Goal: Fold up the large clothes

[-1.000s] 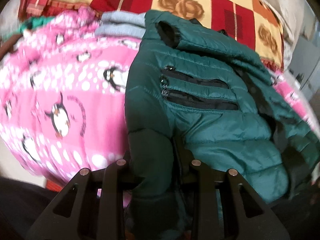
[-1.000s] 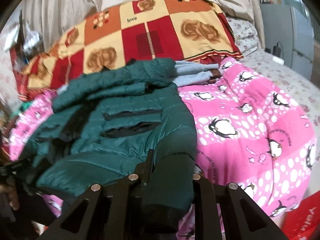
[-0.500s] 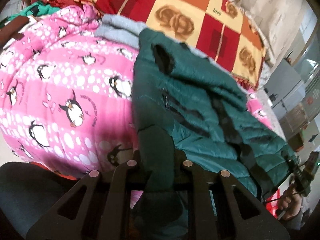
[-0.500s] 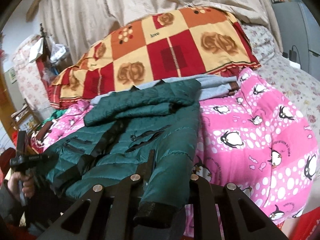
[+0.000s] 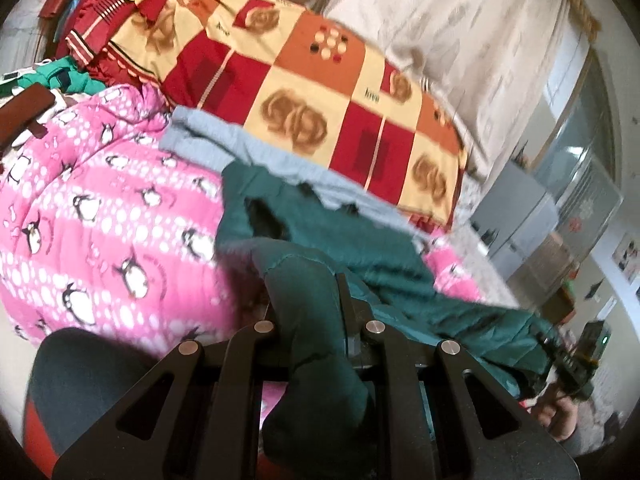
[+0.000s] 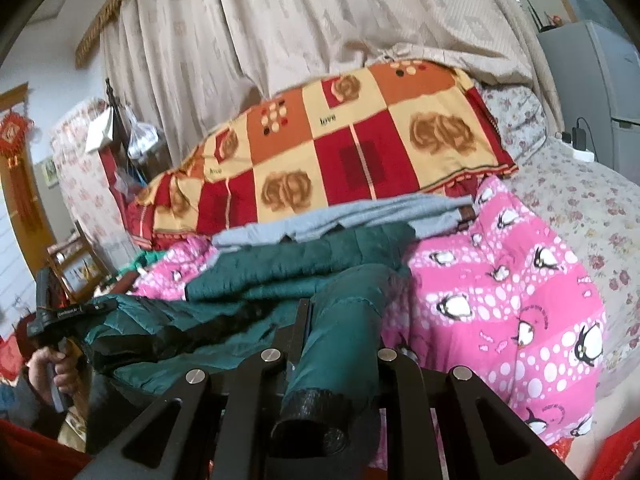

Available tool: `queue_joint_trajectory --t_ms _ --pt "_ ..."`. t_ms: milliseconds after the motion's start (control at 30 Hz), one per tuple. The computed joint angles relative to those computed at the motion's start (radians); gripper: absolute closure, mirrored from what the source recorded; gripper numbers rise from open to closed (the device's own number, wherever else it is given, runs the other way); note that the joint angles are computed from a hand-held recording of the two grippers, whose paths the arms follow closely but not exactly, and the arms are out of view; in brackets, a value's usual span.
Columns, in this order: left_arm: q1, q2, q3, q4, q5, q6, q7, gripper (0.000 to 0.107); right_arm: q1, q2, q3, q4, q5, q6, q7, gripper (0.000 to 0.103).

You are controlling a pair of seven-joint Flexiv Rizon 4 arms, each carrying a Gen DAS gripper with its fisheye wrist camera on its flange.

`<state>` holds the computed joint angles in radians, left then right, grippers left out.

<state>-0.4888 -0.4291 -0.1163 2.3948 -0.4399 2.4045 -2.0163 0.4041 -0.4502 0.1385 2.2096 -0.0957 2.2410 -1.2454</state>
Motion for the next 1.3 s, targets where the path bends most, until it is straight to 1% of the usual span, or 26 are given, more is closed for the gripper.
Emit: queue_joint_trajectory --t_ms 67,167,233,333,400,500,600,667,767,867,967,1067,1133,1200,1233,1300 --pt "0.025 -0.006 -0.006 -0.013 0.027 0.027 -0.042 0.095 -0.049 -0.011 0.03 -0.02 -0.051 0.003 0.052 0.089" --pt "0.098 -0.027 -0.025 -0.047 0.114 0.061 -0.142 0.095 -0.148 -0.052 0.084 -0.076 -0.168 0.009 0.198 0.089" --pt "0.123 -0.039 -0.027 -0.084 0.132 0.054 -0.17 0.095 -0.202 -0.081 0.109 -0.129 -0.25 -0.015 0.308 0.089" --pt "0.125 -0.05 -0.016 -0.139 0.115 0.024 -0.151 0.095 -0.228 -0.112 0.109 -0.202 -0.317 -0.051 0.413 0.089" --pt "0.135 -0.062 -0.011 -0.187 0.114 -0.002 -0.13 0.095 -0.217 -0.128 0.09 -0.253 -0.33 -0.08 0.444 0.089" --pt "0.142 -0.08 -0.004 -0.251 0.093 -0.052 -0.094 0.095 -0.236 -0.17 0.095 -0.336 -0.388 -0.118 0.491 0.089" --pt "0.147 -0.104 0.002 -0.308 0.068 -0.099 -0.066 0.094 -0.229 -0.215 0.082 -0.42 -0.418 -0.16 0.503 0.089" --pt "0.157 -0.13 0.004 -0.356 0.053 -0.135 -0.053 0.094 -0.242 -0.258 0.1 -0.492 -0.447 -0.204 0.525 0.089" --pt "0.157 -0.181 0.02 -0.44 0.009 -0.199 -0.018 0.094 -0.278 -0.345 0.161 -0.632 -0.509 -0.306 0.559 0.089" --pt "0.137 -0.244 0.06 -0.546 -0.063 -0.295 0.053 0.093 -0.282 -0.438 0.211 -0.786 -0.528 -0.441 0.541 0.089" --pt "0.112 -0.31 0.108 -0.643 -0.141 -0.385 0.095 0.093 -0.286 -0.551 0.296 -0.968 -0.514 -0.593 0.492 0.089" --pt "0.064 -0.379 0.187 -0.733 -0.212 -0.449 0.135 0.093 -0.241 -0.622 0.274 -1.109 -0.489 -0.677 0.482 0.089" --pt "0.039 -0.418 0.231 -0.779 -0.248 -0.48 0.143 0.093 -0.217 -0.668 0.263 -1.197 -0.47 -0.731 0.463 0.089" --pt "-0.004 -0.47 0.307 -0.837 -0.29 -0.524 0.153 0.093 -0.197 -0.709 0.254 -1.274 -0.449 -0.777 0.446 0.089" --pt "-0.022 -0.497 0.344 -0.867 -0.304 -0.553 0.152 0.093 -0.187 -0.732 0.252 -1.316 -0.441 -0.81 0.432 0.089" --pt "-0.037 -0.542 0.392 -0.917 -0.3 -0.592 0.135 0.093 -0.166 -0.773 0.235 -1.392 -0.428 -0.855 0.408 0.089"
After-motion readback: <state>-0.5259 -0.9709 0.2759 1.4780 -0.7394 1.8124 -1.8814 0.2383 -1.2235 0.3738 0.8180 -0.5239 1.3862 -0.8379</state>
